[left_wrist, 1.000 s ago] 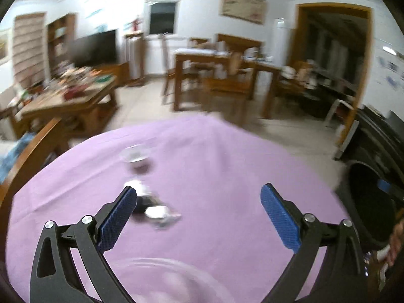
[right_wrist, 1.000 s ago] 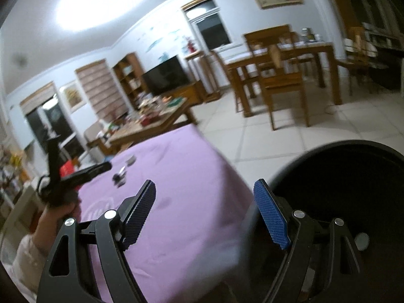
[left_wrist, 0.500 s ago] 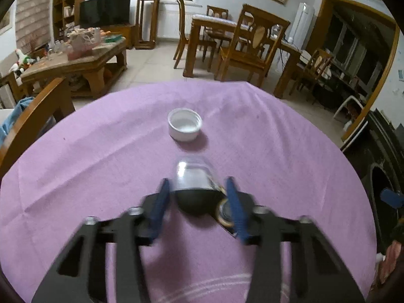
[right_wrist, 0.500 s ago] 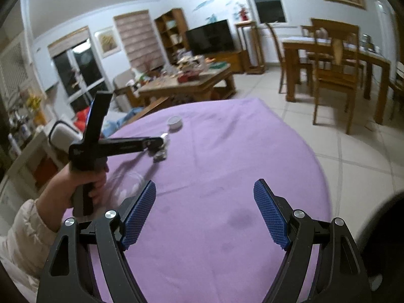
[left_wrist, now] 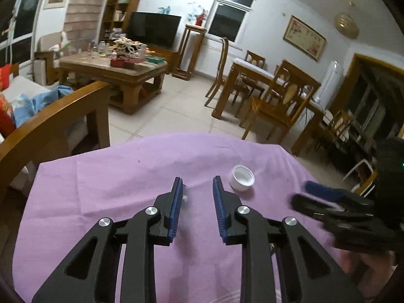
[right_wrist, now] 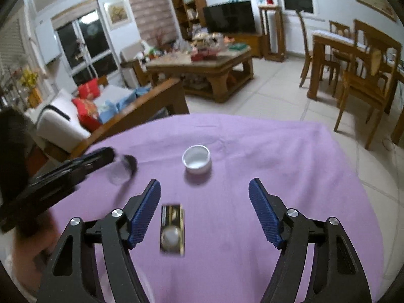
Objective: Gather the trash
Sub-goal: 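Grasp the clear plastic dome with the left tool while the right tool grasps the small white cup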
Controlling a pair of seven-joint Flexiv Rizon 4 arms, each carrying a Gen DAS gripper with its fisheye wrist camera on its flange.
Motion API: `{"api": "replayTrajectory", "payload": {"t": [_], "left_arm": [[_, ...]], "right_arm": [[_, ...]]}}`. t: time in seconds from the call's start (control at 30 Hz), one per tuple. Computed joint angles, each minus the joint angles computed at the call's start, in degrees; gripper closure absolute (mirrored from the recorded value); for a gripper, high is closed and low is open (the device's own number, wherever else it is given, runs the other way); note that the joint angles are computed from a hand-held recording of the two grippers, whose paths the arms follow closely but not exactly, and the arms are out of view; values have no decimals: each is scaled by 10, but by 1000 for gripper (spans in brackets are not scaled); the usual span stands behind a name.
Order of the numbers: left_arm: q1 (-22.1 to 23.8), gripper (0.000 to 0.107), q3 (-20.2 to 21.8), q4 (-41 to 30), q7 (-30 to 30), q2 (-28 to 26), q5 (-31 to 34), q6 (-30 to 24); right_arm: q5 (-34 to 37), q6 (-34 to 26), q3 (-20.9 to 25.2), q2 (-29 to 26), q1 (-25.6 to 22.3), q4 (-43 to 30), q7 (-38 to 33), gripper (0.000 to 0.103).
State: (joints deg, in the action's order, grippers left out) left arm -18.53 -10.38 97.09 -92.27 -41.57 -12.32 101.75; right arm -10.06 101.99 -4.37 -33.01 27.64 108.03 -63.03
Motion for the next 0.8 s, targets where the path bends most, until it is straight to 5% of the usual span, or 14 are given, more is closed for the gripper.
{"api": "replayTrajectory", "payload": {"t": [0.27, 0.37, 0.43, 0.5, 0.53, 0.6, 0.7, 0.8], "left_arm": [[-33, 81, 51, -17, -4, 8, -13, -67], [-53, 78, 85, -21, -23, 13, -16, -87], [-66, 76, 114, -23, -39, 17, -13, -100], [-77, 48, 136, -27, -51, 18, -4, -123], [-68, 44, 126, -25, -49, 21, 2, -126], [-71, 44, 132, -28, -47, 22, 18, -135], [-126, 44, 208, -67, -75, 6, 63, -187], [-131, 45, 215, -95, -80, -9, 92, -219]], "right_arm": [[-57, -101, -24, -88, 17, -140, 26, 35], [-104, -131, -42, -106, 27, -166, 45, 67], [-96, -140, -26, -107, 18, -173, 35, 67], [-99, -141, 2, -103, -2, -170, 26, 67], [-98, -141, 10, -101, -9, -168, 25, 67], [-88, -138, 47, -98, -38, -166, 16, 67], [-67, -114, 95, -78, -74, -132, 1, 67], [-54, -87, 94, -46, -71, -84, 0, 67]]}}
